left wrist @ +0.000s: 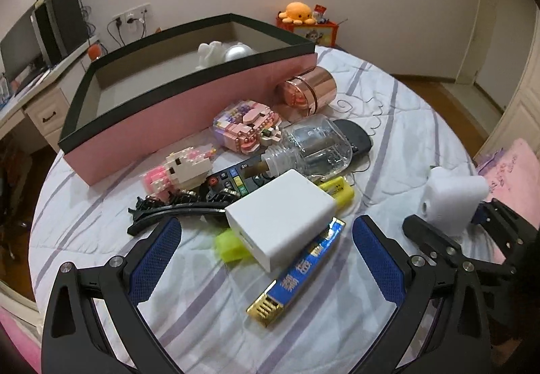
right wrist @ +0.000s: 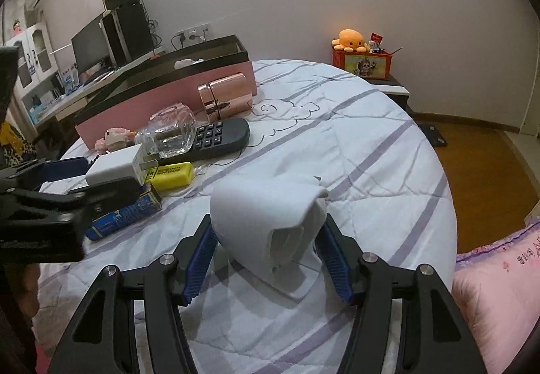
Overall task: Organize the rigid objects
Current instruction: 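Grasp the white heart-shaped lamp with the right tool, then grasp the white charger with the left tool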
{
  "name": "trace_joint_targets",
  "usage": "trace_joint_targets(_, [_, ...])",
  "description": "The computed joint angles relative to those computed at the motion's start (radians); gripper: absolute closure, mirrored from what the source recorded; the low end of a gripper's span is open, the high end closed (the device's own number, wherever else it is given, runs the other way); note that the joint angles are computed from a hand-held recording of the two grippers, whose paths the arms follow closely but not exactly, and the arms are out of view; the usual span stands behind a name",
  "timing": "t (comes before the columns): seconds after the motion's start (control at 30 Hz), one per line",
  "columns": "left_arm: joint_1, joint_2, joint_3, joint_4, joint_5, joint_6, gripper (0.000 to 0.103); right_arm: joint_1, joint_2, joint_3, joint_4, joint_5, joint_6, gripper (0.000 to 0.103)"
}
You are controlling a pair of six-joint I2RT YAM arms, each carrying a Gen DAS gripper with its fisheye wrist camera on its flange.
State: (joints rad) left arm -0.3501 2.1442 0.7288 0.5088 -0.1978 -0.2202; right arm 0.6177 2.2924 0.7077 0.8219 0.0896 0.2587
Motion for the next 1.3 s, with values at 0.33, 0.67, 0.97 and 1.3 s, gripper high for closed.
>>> trace_joint_targets(0.33, [0.019, -0.008, -0.029, 0.051, 0.081, 0.064, 0.039, -0.016, 0.009, 0.003, 0.014, -0.029, -0.008, 0.04])
trace_joint_targets(0.67, [0.047, -0.121, -0.183, 0.113, 0.092, 0.096, 0.038, -0.016, 0.008, -0.001, 0.024, -0.025, 0.013, 0.043])
trace_joint_targets(0.97, [0.132, -0.214, -0.318, 0.198, 0.157, 0.119, 0.038, 0.033, -0.061, -0.003, -0.055, 0.014, 0.022, 0.043])
trace_joint_targets(1.3, [0.253, -0.391, -0.436, 0.239, 0.23, 0.161, 0.038, 0.111, -0.216, 0.017, -0.161, 0.009, -0.01, 0.043])
